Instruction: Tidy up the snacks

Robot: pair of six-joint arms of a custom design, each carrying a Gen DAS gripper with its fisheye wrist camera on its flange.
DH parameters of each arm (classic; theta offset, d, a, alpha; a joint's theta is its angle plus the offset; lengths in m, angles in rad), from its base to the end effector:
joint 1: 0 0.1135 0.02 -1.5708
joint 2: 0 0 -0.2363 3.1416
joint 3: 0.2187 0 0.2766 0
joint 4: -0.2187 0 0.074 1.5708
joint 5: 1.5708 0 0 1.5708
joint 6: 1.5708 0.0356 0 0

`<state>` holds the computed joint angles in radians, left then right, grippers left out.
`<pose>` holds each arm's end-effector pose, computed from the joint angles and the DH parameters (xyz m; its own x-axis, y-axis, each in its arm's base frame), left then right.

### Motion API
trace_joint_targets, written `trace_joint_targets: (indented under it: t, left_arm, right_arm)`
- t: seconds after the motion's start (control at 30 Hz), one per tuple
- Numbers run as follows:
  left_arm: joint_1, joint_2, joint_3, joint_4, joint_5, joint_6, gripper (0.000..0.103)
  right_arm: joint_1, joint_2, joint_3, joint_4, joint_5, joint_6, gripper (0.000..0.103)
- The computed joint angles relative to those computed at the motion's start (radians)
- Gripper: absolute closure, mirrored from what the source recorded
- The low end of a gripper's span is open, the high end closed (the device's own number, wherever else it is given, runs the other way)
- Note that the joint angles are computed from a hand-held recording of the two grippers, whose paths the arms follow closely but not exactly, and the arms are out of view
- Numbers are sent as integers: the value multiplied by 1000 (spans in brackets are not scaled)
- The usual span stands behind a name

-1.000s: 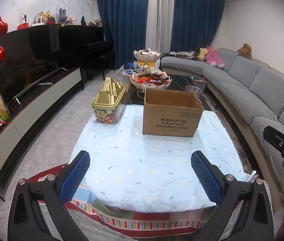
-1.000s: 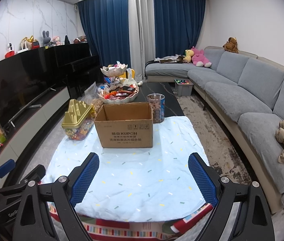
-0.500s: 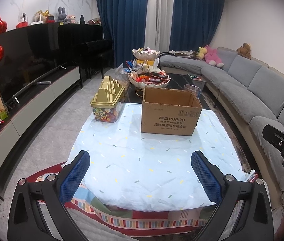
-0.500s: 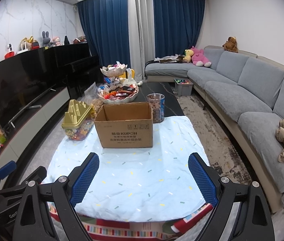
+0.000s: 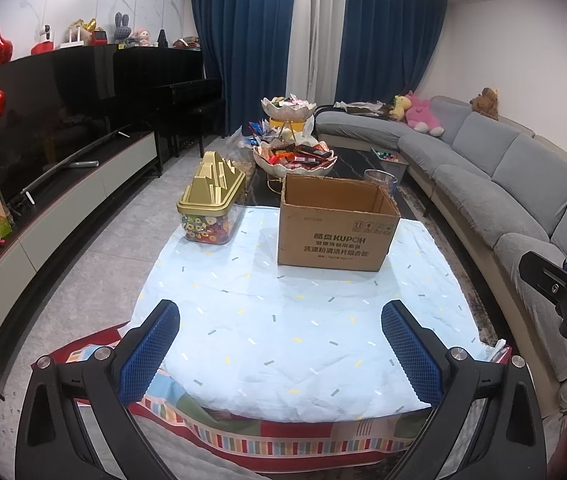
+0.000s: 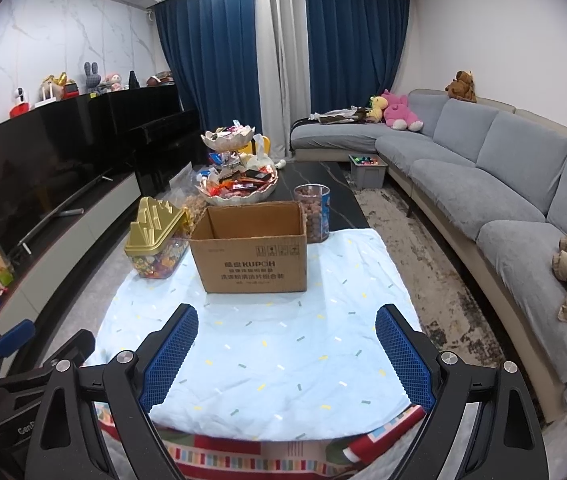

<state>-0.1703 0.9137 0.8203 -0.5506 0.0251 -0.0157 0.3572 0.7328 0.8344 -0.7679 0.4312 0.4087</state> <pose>0.2341 -0.0412 0.2694 -0.5946 0.0863 -0.7994 0.1799 0.9833 -0.0276 0.1837 0.0527 0.2929 -0.5353 0.1856 -0.8240 0.2211 0.9723 0.0754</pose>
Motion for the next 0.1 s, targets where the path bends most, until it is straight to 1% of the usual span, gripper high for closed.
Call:
trace_joint_targets:
  t: [0.1]
  left_arm:
    - [-3, 4, 1, 1, -2, 0, 0]
  right_arm:
    - [3, 4, -5, 3, -1, 6, 12]
